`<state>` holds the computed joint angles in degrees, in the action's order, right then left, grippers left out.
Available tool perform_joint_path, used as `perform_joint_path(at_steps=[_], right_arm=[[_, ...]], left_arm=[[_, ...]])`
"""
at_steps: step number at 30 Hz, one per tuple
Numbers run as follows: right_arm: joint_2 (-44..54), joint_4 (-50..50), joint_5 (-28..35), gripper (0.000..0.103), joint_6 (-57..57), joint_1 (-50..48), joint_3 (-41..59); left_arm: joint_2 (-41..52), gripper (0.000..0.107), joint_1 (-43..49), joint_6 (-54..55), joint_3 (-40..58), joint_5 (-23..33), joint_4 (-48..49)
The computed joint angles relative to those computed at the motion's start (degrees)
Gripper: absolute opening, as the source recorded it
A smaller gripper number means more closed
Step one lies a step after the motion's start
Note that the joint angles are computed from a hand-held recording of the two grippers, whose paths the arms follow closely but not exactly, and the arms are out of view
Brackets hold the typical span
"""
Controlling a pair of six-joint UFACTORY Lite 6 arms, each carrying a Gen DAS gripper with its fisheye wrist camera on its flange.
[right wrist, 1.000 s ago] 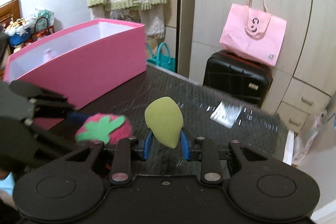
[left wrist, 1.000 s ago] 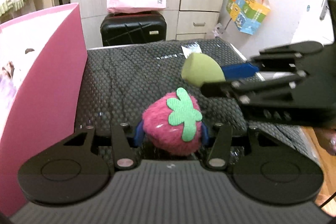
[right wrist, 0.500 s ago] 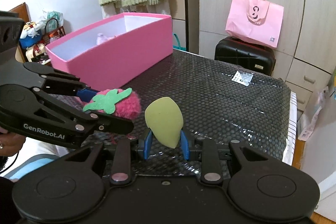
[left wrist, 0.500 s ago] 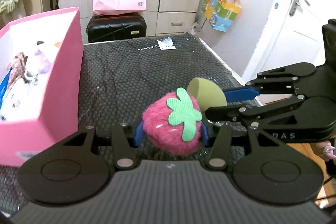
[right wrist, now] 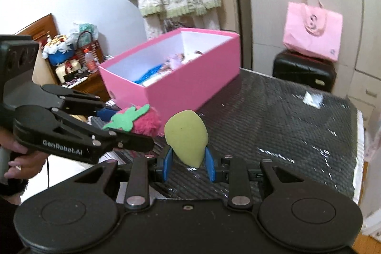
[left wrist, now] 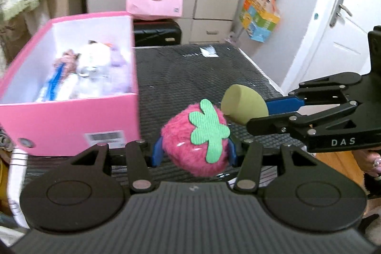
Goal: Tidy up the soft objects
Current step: 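Carry the strawberry plush and green sponge over the pink box with both grippers, then open both grippers to drop the strawberry plush and sponge into the box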
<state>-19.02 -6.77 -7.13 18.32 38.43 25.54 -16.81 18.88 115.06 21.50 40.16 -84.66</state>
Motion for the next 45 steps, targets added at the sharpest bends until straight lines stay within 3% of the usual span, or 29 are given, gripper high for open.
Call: perform_joint_path(at_steps=[5, 8, 11, 13, 16, 19, 24, 29, 33, 36, 40, 43, 45], right_arm=[[3.44, 26.04, -0.87, 0.035, -26.21, 5.53, 6.3], [6.38, 31.97, -3.01, 0.035, -32.52, 7.68, 10.25], [11.33, 30.66, -3.24, 0.035, -32.1, 7.8, 16.0], [15.07, 32.86, -3.26, 0.035, -35.14, 7.76, 20.28], [21.53, 43.75, -4.55, 0.035, -47.53, 7.91, 27.18], [28.66, 46.06, -4.19, 0.035, -50.75, 6.52, 34.92], [42.2, 73.11, -1.81, 0.035, -78.98, 4.21, 51.29], [54.6, 102.91, -0.51, 0.035, -108.96, 2.19, 64.89], [62.36, 123.39, -8.18, 0.035, -132.94, 2.93, 76.33], [66.47, 131.38, -11.29, 0.035, -143.8, 2.46, 82.63], [68.97, 130.44, -9.32, 0.038, -144.18, 1.17, 85.36], [69.87, 137.99, -7.2, 0.044, -146.66, -0.76, 86.54], [67.7, 134.68, -5.32, 0.045, -141.47, -1.3, 83.52]], left_arm=[[-0.83, 0.049, 10.6, -1.79, 3.37, 7.05, 6.47], [0.16, 0.049, 16.42, 0.03, 5.91, 11.84, 6.19], [3.76, 0.049, 19.63, 1.55, 9.69, 14.14, 5.08], [7.55, 0.049, 19.28, 1.02, 13.54, 13.38, 4.18], [13.75, 0.049, 17.15, -0.74, 19.88, 10.96, 2.77], [21.32, 0.05, 13.81, -1.74, 27.0, 7.55, 0.7], [31.22, 0.05, 7.57, 6.22, 34.31, -1.34, -9.97], [43.31, 0.05, 3.98, -5.7, 48.82, -3.53, 1.12], [49.92, 0.051, 3.17, -15.01, 58.07, -3.06, 10.53], [54.22, 0.051, 2.69, -23.31, 64.7, -0.49, 17.83], [58.22, 0.055, 2.63, -30.08, 70.19, 4.02, 22.9], [58.4, 0.066, 2.61, -32.96, 70.38, 3.17, 23.87], [56.61, 0.074, 3.06, -30.38, 67.99, 2.8, 22.34]])
